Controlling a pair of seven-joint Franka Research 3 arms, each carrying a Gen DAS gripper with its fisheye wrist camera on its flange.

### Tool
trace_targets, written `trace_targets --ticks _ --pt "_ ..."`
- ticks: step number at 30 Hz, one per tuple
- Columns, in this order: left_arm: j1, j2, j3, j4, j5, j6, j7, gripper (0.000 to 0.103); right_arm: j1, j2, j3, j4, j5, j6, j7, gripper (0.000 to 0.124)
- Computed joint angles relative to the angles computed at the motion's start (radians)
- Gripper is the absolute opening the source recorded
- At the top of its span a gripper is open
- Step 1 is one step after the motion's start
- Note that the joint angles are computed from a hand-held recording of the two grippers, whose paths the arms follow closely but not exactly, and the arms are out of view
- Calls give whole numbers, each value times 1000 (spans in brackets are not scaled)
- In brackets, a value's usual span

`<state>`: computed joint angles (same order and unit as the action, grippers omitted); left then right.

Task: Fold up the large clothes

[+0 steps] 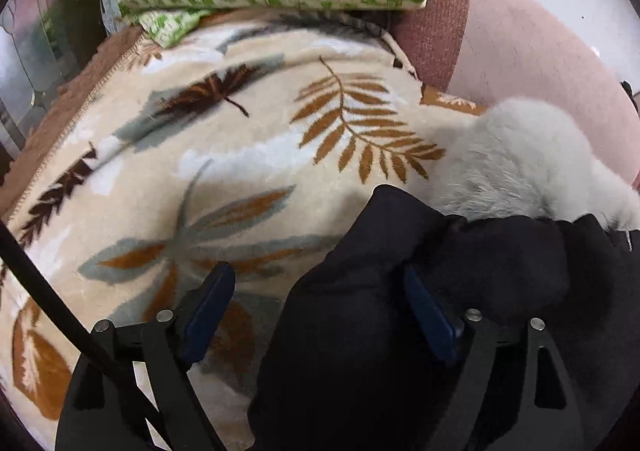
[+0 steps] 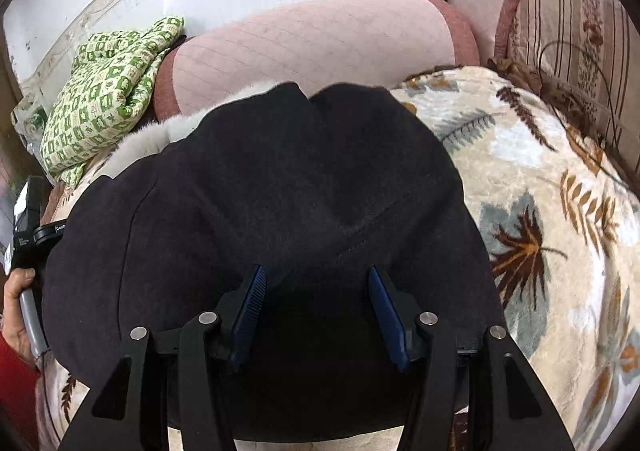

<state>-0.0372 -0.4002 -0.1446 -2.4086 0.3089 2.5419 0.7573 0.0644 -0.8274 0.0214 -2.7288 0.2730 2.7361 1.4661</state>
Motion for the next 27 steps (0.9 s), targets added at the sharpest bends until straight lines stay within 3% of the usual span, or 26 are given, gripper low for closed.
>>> trace_targets --ticks 3,5,6,8,10,11,12,14,18,23,25,27 --pt "0 -89 -10 -41 16 -16 -15 86 -40 -34 2 -20 5 106 11 61" --pt "-2 -160 -14 -80 22 -13 -30 86 -108 -18 28 -27 -16 182 38 88" --pt "-7 -206 -15 -108 20 -8 -38 86 -126 3 29 -21 -24 193 41 93" --pt "-30 -264 -10 -140 1 -17 -35 86 -154 94 0 28 -123 115 99 95" --pt "-46 -291 -12 -153 -18 -40 -37 86 -78 146 -96 58 47 38 -6 89" --pt "-52 -293 -13 -154 -25 -45 -37 86 -10 156 -184 90 203 -60 -98 57" --pt "-60 -297 -16 -154 -32 -54 -36 86 23 166 -240 119 289 -151 -121 46" --pt "-61 -296 -33 -147 -26 -68 -45 86 11 137 -251 122 250 -215 -110 31" --pt "-69 -306 -49 -137 -10 -77 -59 86 -73 62 -217 93 142 -340 -91 26" --pt "-89 -375 -65 -154 -4 -102 -85 86 -103 102 -326 120 286 -471 -161 30" --pt "-99 -436 -83 -181 5 -113 -107 86 -124 128 -331 142 338 -484 -162 41" --pt "-104 -504 -110 -211 22 -140 -137 86 -171 113 -285 138 346 -433 -138 46"
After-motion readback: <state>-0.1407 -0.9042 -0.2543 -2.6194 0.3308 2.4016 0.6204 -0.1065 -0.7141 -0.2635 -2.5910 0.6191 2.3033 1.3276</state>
